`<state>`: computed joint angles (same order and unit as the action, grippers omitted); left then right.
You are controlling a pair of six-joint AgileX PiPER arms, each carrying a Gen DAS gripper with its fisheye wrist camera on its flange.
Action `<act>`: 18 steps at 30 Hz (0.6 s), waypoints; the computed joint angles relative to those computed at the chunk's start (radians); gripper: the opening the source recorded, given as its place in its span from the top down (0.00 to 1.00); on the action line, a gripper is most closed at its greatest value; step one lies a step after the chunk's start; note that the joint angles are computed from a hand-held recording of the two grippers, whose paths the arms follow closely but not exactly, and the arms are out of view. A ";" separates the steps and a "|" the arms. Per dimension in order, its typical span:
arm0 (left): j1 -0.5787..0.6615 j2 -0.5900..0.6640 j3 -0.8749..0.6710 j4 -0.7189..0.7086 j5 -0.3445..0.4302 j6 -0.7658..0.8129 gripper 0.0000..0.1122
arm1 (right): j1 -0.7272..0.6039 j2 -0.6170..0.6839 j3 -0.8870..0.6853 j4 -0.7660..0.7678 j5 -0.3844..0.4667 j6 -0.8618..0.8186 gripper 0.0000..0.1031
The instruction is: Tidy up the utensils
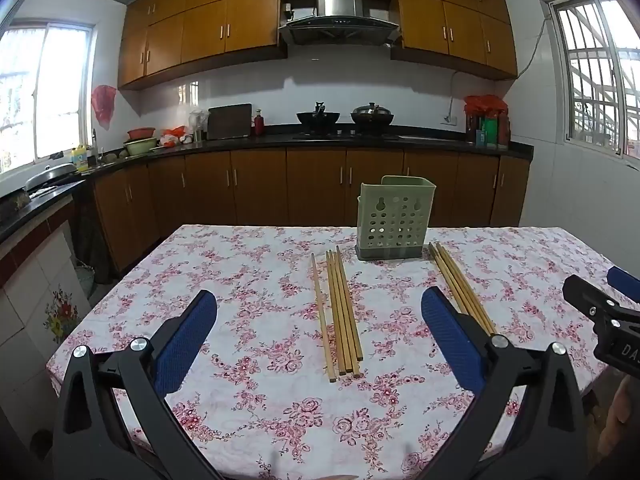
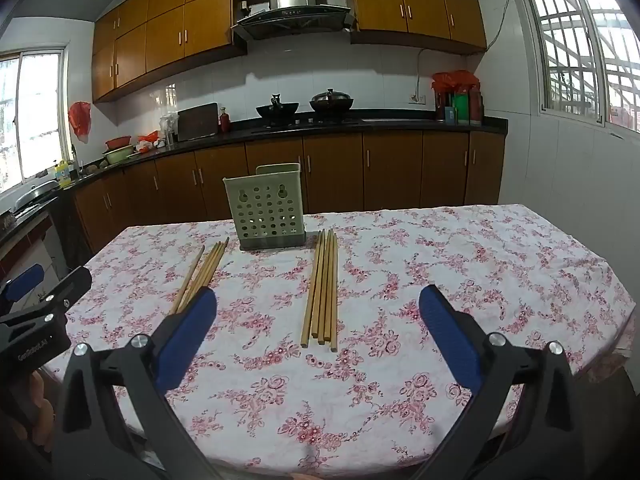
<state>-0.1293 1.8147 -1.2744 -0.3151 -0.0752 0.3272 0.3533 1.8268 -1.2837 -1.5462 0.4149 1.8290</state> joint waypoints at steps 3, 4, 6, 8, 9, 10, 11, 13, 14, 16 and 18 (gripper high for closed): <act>0.000 0.000 0.000 -0.006 -0.001 0.005 0.10 | 0.000 0.000 0.000 -0.001 0.002 0.002 0.04; 0.000 0.000 0.000 -0.006 -0.001 0.005 0.10 | 0.001 0.000 0.000 0.000 0.002 0.000 0.04; 0.000 0.000 0.001 -0.016 -0.002 0.015 0.10 | 0.000 -0.001 0.001 -0.003 0.001 0.004 0.04; 0.000 0.000 0.000 -0.017 -0.002 0.016 0.10 | 0.000 -0.002 0.001 -0.003 0.001 0.003 0.04; 0.000 0.000 0.000 -0.017 -0.002 0.016 0.10 | 0.000 -0.001 0.001 -0.003 0.001 0.004 0.04; 0.000 0.000 0.000 -0.017 -0.002 0.016 0.10 | 0.000 -0.001 0.000 -0.004 0.001 0.005 0.04; -0.001 0.000 0.000 -0.017 -0.002 0.016 0.10 | 0.000 0.000 0.000 -0.004 0.001 0.006 0.04; -0.001 0.000 0.000 -0.017 -0.002 0.016 0.10 | 0.001 0.002 -0.001 -0.001 0.001 0.004 0.04; -0.001 0.000 0.000 -0.017 -0.002 0.016 0.10 | 0.001 0.001 -0.001 -0.003 0.001 0.006 0.04; -0.001 0.000 0.000 -0.017 -0.002 0.016 0.10 | 0.001 0.001 0.000 -0.005 0.001 0.007 0.04; -0.001 0.000 0.000 -0.013 0.000 0.012 0.10 | 0.002 0.001 0.000 -0.006 0.001 0.010 0.04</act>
<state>-0.1298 1.8148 -1.2747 -0.3281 -0.0755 0.3389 0.3549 1.8278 -1.2835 -1.5525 0.4161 1.8386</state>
